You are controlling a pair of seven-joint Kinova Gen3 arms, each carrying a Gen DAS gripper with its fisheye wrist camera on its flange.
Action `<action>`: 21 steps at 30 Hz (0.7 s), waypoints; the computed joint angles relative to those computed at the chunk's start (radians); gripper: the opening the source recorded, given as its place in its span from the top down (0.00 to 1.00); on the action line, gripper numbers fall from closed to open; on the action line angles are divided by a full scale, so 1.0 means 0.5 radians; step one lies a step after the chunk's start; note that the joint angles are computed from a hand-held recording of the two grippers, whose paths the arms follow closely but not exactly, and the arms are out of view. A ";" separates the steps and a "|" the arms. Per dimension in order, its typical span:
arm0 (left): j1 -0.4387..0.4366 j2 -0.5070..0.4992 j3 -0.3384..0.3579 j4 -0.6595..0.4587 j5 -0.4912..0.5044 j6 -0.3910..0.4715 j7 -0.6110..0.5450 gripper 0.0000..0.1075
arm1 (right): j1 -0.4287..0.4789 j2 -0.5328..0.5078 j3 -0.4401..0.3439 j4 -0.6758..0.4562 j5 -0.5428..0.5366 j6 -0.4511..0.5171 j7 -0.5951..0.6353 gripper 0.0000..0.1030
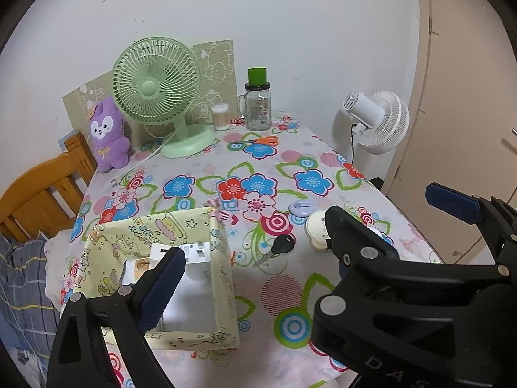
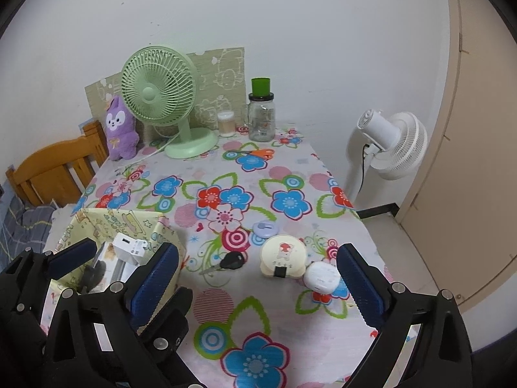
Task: Organize rigid objects
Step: 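Withdraw both tools from the box toward the remaining items on the table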
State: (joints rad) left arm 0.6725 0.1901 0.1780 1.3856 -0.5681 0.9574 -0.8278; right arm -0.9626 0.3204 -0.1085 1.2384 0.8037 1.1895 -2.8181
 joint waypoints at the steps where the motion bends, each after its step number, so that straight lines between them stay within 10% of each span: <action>1: 0.008 0.007 0.003 -0.007 -0.006 0.003 0.003 0.10 | 0.001 -0.007 0.002 0.013 0.002 -0.003 -0.007 0.03; 21: 0.150 0.194 -0.053 -0.180 0.002 0.049 -0.016 0.07 | 0.153 -0.128 -0.054 0.276 -0.002 -0.058 -0.133 0.03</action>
